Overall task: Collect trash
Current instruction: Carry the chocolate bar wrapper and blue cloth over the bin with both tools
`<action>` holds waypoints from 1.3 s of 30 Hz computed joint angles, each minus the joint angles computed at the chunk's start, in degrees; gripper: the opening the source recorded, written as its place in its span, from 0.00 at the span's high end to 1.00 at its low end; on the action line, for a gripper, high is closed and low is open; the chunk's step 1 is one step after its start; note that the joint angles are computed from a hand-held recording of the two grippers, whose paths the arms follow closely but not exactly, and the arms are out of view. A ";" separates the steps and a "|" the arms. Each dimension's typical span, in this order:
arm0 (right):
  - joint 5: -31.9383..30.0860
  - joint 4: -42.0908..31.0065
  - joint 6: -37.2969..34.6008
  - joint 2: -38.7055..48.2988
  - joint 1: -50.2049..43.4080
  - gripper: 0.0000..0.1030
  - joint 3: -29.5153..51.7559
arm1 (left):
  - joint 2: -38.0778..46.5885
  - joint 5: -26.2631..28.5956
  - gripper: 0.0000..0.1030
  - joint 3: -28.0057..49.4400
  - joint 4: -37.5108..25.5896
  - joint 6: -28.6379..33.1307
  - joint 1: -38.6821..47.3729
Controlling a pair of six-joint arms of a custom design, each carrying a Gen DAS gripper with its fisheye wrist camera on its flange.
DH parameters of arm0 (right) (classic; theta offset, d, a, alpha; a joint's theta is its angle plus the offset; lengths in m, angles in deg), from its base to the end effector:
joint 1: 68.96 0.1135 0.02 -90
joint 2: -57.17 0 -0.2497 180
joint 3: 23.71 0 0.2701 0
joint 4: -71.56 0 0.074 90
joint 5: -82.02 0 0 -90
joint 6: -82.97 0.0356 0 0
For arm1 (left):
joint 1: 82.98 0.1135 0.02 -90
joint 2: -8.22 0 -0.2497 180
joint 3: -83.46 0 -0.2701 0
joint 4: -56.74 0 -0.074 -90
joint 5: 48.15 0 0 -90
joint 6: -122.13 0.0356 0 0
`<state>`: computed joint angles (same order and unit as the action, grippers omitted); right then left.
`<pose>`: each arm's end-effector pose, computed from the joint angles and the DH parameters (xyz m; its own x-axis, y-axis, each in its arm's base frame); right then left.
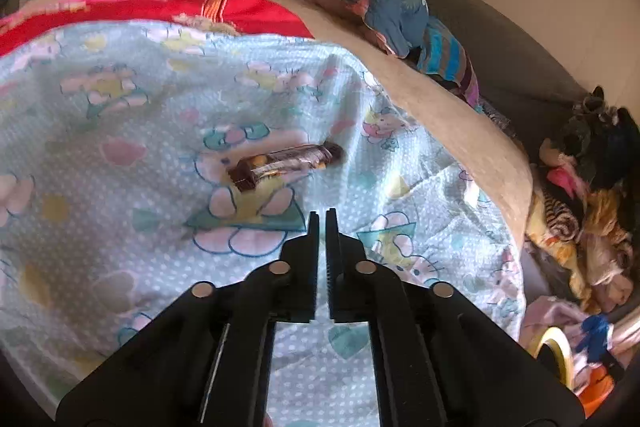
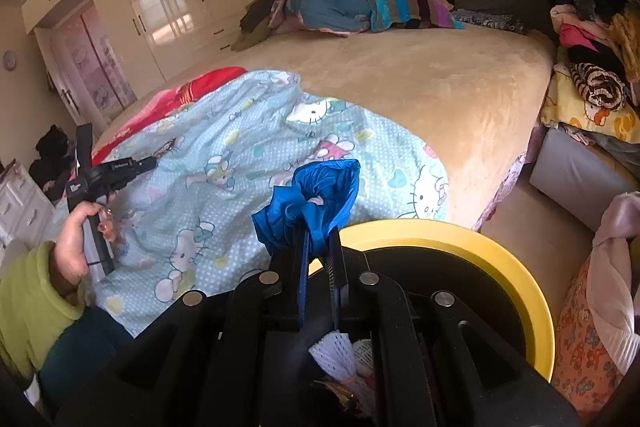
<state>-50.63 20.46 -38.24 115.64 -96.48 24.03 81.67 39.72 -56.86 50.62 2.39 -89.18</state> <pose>0.1904 -0.0720 0.1877 -0.6978 -0.0662 -0.7133 -0.3571 0.8953 0.2662 0.2561 -0.0265 0.1324 -0.5931 -0.4342 -0.6780 -0.2472 0.8996 -0.3599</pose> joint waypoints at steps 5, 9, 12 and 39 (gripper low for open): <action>-3.29 -6.09 -6.63 -2.28 -5.30 0.91 2.02 | 2.24 -2.66 0.72 2.71 -1.77 3.12 -0.24; -5.10 -12.82 -15.83 -1.92 -12.32 0.91 3.37 | 5.12 -3.41 0.58 5.89 -2.60 7.91 0.80; -4.86 -16.14 -22.44 -0.18 -17.14 0.91 3.63 | 9.25 -6.29 0.57 9.92 -5.00 11.84 1.21; 3.43 -11.69 -35.97 0.53 -24.34 0.91 -8.54 | 15.14 -6.80 0.90 17.64 -10.93 19.74 -10.85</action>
<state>-47.20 8.77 -74.21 116.17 -120.83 15.49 96.81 32.92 -39.22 39.69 22.13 -100.03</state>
